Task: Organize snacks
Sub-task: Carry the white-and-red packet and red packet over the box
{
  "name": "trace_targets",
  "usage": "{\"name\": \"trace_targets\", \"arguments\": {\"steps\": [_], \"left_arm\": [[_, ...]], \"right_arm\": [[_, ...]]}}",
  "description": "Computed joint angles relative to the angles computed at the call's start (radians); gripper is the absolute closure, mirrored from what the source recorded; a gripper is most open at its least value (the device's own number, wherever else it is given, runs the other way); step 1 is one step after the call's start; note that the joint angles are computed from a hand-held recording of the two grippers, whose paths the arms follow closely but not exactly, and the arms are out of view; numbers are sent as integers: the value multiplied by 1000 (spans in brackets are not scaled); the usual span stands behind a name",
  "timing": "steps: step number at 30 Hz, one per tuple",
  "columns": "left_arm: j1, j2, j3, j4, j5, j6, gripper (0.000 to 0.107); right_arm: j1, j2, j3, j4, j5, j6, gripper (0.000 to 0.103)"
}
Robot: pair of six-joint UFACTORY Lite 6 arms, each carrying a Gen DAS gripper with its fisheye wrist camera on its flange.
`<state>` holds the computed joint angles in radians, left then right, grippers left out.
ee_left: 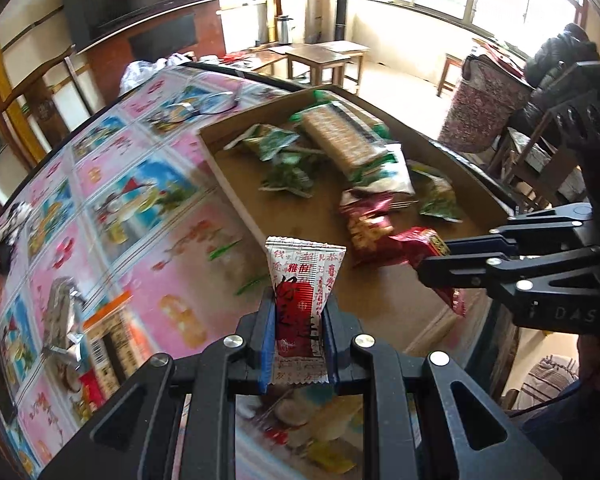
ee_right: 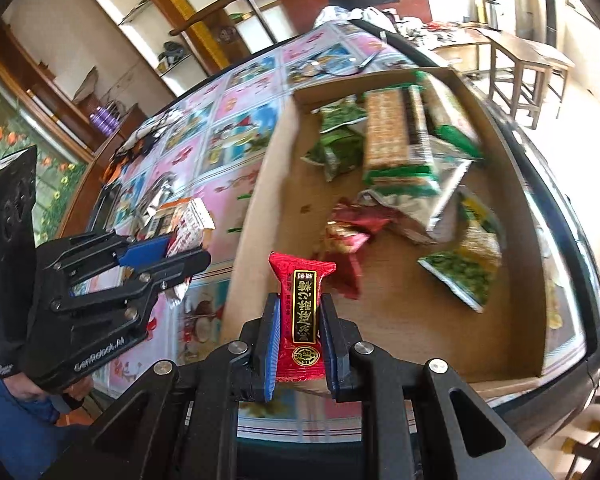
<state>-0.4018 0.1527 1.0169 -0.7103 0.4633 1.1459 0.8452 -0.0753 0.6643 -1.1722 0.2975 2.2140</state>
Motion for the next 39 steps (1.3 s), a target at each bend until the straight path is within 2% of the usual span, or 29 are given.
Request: {"name": "trace_targets", "arguments": {"steps": [7, 15, 29, 39], "left_arm": [[-110, 29, 13, 28, -38, -48, 87], [-159, 109, 64, 55, -61, -111, 87], [-214, 206, 98, 110, -108, -195, 87], [-221, 233, 113, 135, -107, -220, 87]], "right_arm": [[-33, -95, -96, 19, 19, 11, 83], [-83, -177, -177, 75, 11, -43, 83], [-178, -181, -218, 183, -58, -194, 83], [-201, -149, -223, 146, -101, -157, 83]]}}
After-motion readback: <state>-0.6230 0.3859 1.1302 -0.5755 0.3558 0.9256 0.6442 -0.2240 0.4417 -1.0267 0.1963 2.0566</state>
